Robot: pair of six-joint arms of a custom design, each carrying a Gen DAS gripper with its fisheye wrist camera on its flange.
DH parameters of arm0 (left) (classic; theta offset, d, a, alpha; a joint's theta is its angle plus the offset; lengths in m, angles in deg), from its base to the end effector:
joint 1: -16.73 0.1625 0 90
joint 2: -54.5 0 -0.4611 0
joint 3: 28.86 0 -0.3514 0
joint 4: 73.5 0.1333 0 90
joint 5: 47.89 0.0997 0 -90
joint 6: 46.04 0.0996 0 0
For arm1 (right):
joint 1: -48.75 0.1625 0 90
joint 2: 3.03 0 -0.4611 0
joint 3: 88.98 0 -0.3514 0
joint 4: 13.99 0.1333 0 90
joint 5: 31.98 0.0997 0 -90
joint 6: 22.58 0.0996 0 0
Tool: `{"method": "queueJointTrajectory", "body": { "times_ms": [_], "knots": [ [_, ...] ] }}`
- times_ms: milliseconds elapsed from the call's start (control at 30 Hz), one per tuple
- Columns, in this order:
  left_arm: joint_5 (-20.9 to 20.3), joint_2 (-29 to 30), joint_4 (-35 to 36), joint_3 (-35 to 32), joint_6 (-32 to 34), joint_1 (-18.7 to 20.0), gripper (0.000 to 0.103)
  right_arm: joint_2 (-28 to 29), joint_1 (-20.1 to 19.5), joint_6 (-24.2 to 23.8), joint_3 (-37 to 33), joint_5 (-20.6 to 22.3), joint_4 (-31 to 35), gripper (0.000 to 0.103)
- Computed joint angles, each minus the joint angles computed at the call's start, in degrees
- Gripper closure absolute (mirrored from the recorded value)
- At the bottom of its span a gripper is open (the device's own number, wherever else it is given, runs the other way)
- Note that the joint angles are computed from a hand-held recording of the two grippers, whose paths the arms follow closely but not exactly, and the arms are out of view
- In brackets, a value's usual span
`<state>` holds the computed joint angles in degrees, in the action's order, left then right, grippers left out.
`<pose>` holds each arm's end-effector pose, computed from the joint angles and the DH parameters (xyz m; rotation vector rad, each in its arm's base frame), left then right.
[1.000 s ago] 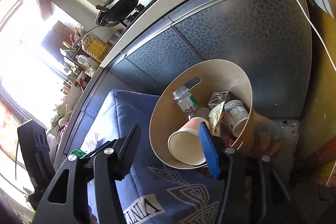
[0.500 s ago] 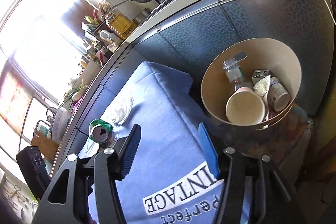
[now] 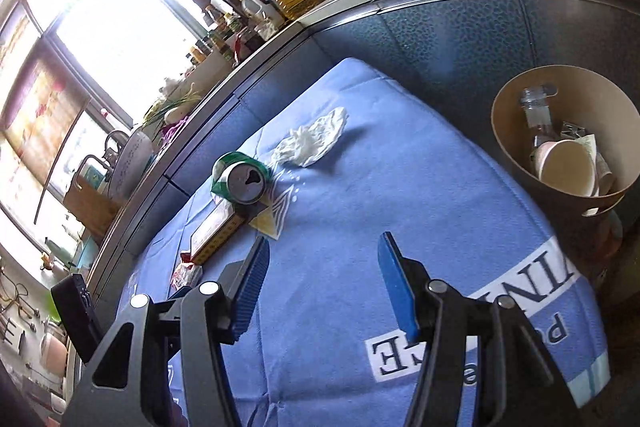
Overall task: Collect trash
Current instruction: 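Bring both open grippers back over the table toward the snack bag and tissue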
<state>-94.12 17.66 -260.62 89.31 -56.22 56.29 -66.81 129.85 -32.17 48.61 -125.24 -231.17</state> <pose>-0.2856 -0.4982 0.0495 0.7287 2.3922 -0.8051 0.0579 -0.4554 0.2594 -0.0219 -2.6446 1.2998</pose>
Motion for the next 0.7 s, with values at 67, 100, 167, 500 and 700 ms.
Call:
{"method": "queueJointTrajectory", "body": {
  "times_ms": [67, 100, 167, 500, 700],
  "knots": [
    [1.0, -1.0, -0.4, 1.2, -0.6, 0.6, 0.064, 1.4, 1.5, 0.1, -0.7, -0.9, 0.4, 0.047],
    [1.6, -1.4, -0.6, 1.8, -0.9, 0.9, 0.064, 2.0, 2.2, 0.1, -1.1, -1.2, 0.7, 0.047],
    [2.6, -2.3, -0.7, 2.8, -1.5, 1.5, 0.064, 3.0, 3.2, -0.1, -1.8, -1.6, 1.7, 0.047],
    [4.8, -5.4, -0.7, 5.5, -4.0, 4.2, 0.064, 7.0, 6.9, -0.6, -4.3, -3.6, 4.4, 0.047],
    [4.3, -7.6, -2.0, 6.8, -4.1, 6.1, 0.064, 8.0, 7.6, -0.7, -5.0, -4.2, 5.3, 0.047]
  ]
}}
